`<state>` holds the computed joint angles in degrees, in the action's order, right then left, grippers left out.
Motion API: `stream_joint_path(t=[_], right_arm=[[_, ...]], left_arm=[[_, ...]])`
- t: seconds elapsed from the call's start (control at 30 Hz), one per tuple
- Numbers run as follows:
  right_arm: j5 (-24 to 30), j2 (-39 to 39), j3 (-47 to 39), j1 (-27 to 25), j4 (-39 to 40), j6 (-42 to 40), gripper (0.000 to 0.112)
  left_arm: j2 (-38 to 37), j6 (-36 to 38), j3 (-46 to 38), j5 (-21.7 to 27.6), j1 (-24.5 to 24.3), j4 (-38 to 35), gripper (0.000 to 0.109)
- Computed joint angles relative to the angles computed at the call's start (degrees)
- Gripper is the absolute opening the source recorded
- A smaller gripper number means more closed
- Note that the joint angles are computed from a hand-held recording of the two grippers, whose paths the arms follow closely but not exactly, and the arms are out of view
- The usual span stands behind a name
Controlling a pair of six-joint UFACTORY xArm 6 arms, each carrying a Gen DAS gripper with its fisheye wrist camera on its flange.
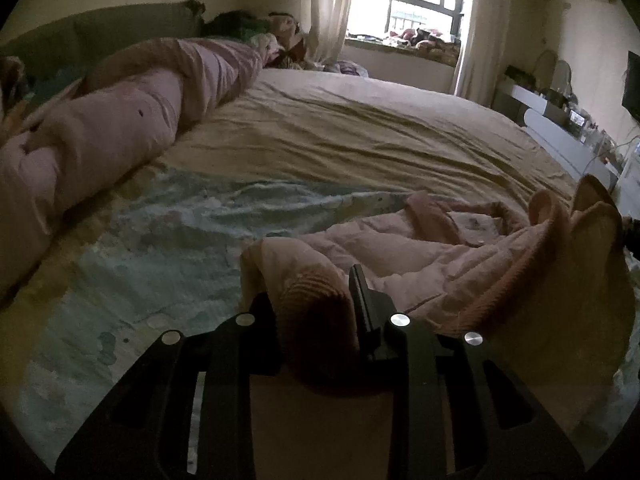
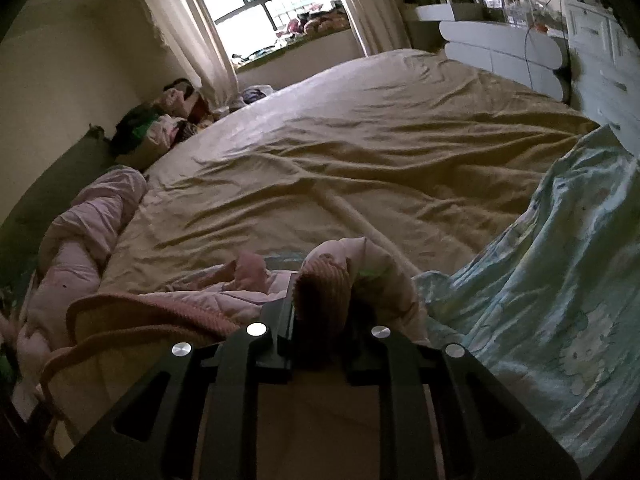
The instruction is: Fold large clothes
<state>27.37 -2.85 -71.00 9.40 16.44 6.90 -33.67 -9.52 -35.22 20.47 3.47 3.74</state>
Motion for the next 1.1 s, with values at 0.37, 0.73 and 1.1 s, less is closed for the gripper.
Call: stream_joint_path(t=[0.37, 0.73, 1.1], right_arm=[[-7.69, -9.11, 8.69, 1.78, 5.25, -4.2, 0.08], [1.66, -16.06, 18.97, 12.61, 3.59, -14.38, 0.079], [-1.58, -19.65, 21.24, 11.11, 3.82, -14.37, 0.079]], left_arm=[[2.1, 0.39, -0.52, -0.97, -0.48, -1.78, 0.021], [-0.38, -2.88, -1.87, 0.07, -2.09, 0.72, 0.077], [-7.73, -4.61, -1.42, 1.62, -3.3, 5.96, 0.094]])
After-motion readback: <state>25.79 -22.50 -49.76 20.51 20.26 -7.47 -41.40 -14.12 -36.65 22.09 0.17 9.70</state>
